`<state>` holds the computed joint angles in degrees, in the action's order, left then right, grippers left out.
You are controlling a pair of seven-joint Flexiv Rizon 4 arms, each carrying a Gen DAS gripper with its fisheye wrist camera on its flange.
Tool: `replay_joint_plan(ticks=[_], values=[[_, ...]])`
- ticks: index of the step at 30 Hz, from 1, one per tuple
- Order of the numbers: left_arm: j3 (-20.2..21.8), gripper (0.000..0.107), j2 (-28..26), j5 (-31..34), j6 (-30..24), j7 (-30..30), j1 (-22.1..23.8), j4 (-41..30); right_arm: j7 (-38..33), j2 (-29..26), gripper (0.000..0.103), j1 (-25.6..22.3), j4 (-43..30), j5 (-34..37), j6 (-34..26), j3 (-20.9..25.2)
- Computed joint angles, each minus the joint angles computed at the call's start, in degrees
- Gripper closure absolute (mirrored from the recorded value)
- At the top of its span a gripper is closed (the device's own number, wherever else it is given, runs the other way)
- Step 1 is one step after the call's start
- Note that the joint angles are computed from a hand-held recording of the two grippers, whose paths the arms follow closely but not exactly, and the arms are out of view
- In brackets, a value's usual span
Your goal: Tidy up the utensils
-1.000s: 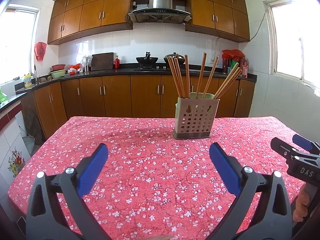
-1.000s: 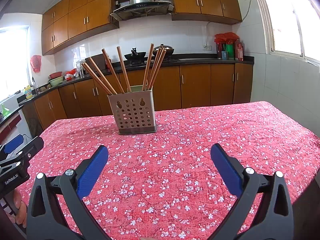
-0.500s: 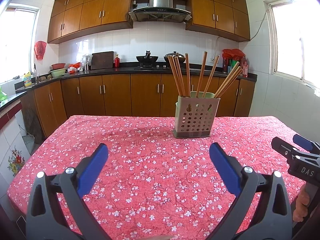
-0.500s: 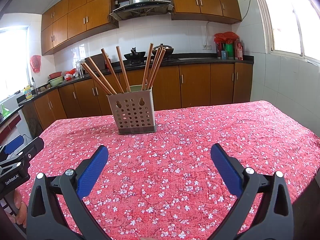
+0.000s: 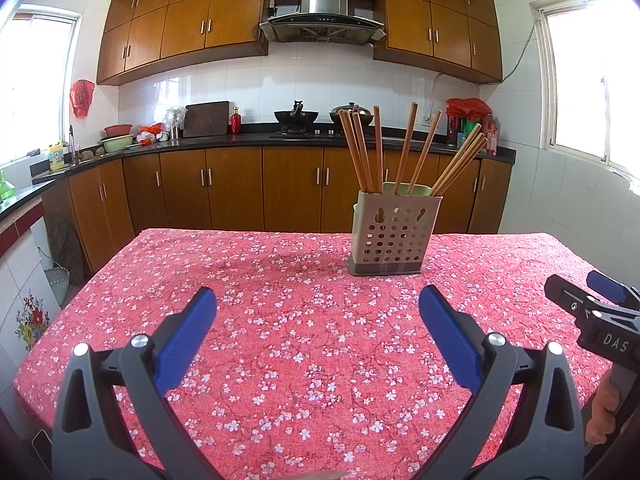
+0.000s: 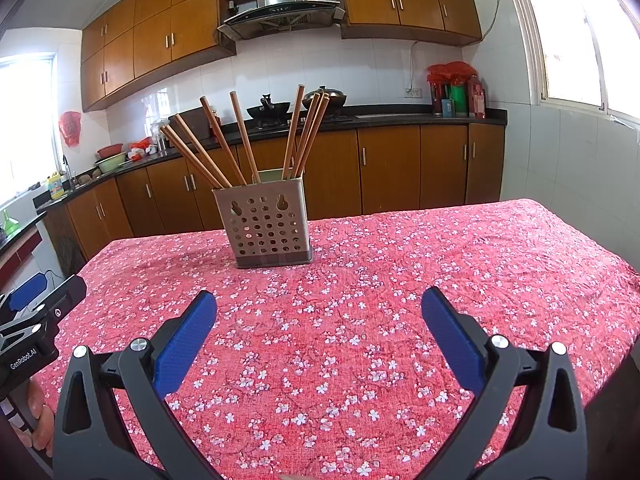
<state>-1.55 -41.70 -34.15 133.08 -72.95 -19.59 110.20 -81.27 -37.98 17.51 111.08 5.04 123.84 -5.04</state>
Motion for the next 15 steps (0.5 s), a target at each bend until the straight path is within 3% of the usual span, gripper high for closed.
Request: replay_joint_plan(ticks=[15], values=[[0.0, 0.008, -0.2, -0.5, 0.3, 0.0, -0.3, 0.0, 0.0, 0.0, 0.002, -0.1, 0.0, 0.0, 0.0, 0.1]])
